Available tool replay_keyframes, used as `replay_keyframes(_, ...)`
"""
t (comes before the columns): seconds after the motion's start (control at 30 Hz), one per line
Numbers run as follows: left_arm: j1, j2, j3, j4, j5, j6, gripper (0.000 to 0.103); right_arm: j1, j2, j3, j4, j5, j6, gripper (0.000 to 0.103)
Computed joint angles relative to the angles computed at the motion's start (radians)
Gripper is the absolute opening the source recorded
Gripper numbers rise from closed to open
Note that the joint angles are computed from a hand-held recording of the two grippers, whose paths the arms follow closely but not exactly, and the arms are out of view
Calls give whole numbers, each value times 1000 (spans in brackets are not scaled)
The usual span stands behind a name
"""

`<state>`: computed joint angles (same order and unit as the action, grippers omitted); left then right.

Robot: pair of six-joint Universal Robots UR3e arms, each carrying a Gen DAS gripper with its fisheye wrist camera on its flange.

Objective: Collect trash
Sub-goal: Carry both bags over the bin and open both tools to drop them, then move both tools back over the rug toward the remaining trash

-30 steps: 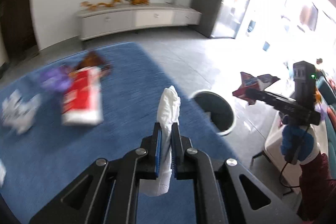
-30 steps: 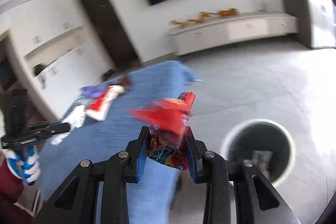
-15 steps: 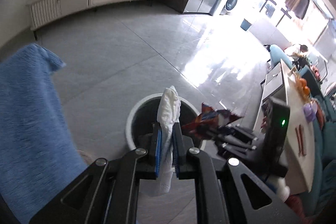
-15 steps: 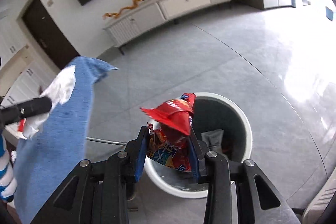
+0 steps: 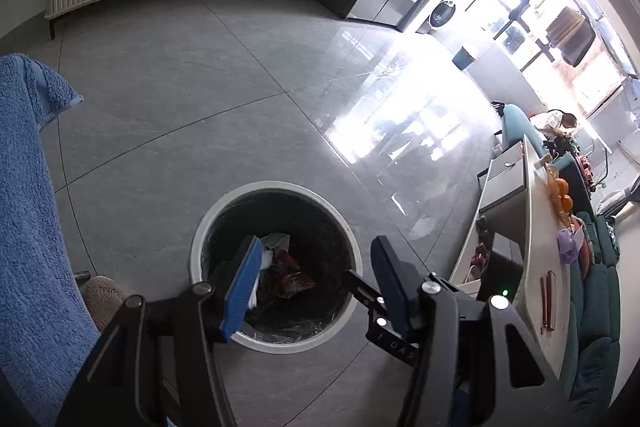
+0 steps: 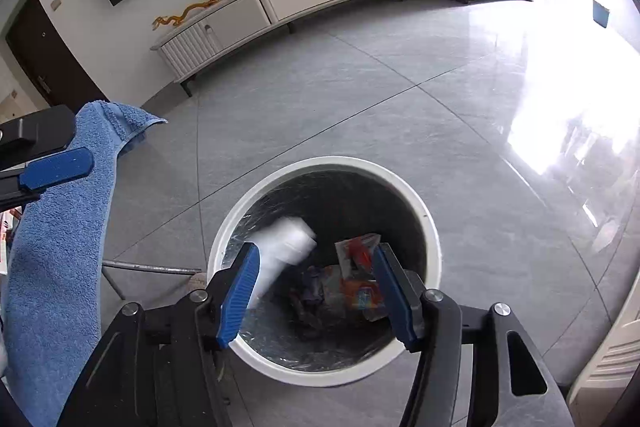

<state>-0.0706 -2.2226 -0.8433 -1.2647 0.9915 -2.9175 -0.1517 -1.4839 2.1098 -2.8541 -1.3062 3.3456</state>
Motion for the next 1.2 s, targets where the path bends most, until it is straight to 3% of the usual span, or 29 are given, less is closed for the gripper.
replay_keyframes(0.27, 74, 267, -321, 238, 28, 21, 55, 26, -156, -17, 81, -35, 26, 57)
replay_keyframes(0.43, 203, 477, -529, 370, -22, 17, 55, 103, -246, -106, 169, -96, 26, 57)
replay_keyframes(0.7, 485, 797, -706, 288, -118, 151, 55, 305, -275, -319, 223, -237, 45, 61)
replay_keyframes(0.8, 626, 895, -742, 227, -190, 214, 62, 395, -252, -416, 241, -303, 45, 62)
replay_keyframes(0.9, 802, 986, -742, 77, -293, 332, 65, 478, -200, -535, 263, -355, 41, 63)
replay_keyframes(1.07, 1128, 1101, -662, -357, -462, 654, 65, 608, -108, -717, 306, -436, 38, 64)
replay_keyframes(1.2, 1427, 1097, -466, -914, -556, 1082, 65, 703, -18, -886, 359, -502, 33, 64)
